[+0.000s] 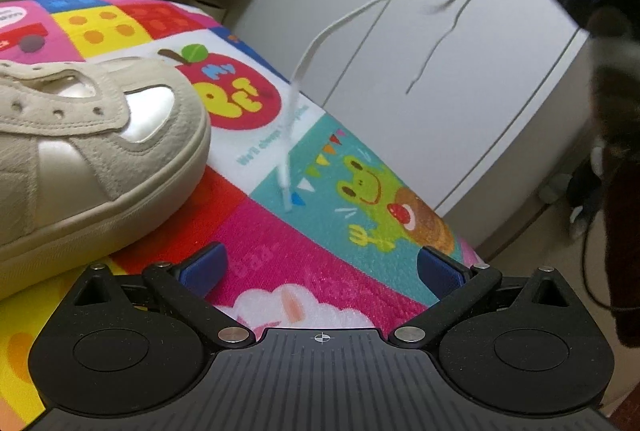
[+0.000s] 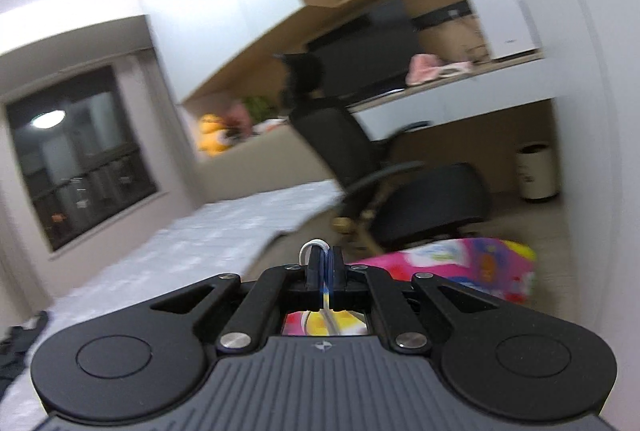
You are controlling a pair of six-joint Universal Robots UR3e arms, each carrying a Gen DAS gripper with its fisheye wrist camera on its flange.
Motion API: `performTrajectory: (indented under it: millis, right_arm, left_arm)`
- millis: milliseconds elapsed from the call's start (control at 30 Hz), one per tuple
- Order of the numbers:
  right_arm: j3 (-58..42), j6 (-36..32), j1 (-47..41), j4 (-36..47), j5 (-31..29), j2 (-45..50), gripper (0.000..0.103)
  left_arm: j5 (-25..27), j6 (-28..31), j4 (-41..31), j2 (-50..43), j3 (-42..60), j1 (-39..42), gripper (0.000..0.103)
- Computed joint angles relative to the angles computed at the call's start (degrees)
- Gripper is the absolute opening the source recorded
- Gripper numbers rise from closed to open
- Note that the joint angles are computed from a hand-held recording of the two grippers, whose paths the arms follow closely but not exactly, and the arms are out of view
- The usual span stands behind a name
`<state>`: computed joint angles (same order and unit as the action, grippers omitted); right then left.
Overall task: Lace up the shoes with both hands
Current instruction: 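Raise the right tool high to pull the white lace straight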
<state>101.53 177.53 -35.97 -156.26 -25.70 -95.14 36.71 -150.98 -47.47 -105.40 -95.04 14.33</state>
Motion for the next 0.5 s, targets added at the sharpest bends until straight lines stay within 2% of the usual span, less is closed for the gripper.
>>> performTrajectory:
  millis: [100, 133, 167, 200, 233, 300, 367, 400, 500]
  right_arm:
    - [-3.64, -2.89, -0.51, 10.44, 10.15, 1.32, 0.003]
    - [-4.42, -6.69, -0.22, 16.53, 12.02, 1.43, 0.003]
    - [-4.58, -10.50, 0.52, 21.08, 10.13, 0.82, 0.003]
    - [-4.36, -12.57, 1.58, 22.59, 6.10, 0.18, 0.003]
    - [-3.25, -12.88, 4.17, 19.30, -2.57, -0.14, 0.008]
    - [0.32, -13.47, 11.85, 9.80, -24.68, 0.88, 0.018]
    - [3.76, -14.90, 16.37, 5.41, -38.67, 3.35, 0.019]
    - [5.07, -15.04, 17.00, 4.65, -41.83, 4.42, 0.019]
    - [8.98, -15.48, 14.75, 5.67, -41.54, 3.98, 0.021]
  left_arm:
    - [0.08, 0.91, -0.09, 3.34, -2.98, 1.34, 0.103]
    - [-1.04, 2.32, -0.59, 5.17, -4.63, 2.55, 0.103]
    - [-2.53, 4.06, -1.36, 7.24, -6.33, 4.06, 0.103]
    - [-3.80, 5.67, -2.19, 9.27, -7.75, 5.57, 0.103]
    - [-4.78, 7.38, -3.22, 11.43, -8.98, 7.16, 0.103]
    - [-5.68, 10.78, -5.86, 15.09, -10.40, 9.91, 0.103]
    - [-4.71, 12.86, -7.64, 17.61, -11.03, 11.75, 0.103]
    - [-3.77, 13.03, -7.61, 18.50, -11.35, 12.34, 0.103]
    - [0.09, 10.86, -6.35, 19.23, -11.79, 12.55, 0.103]
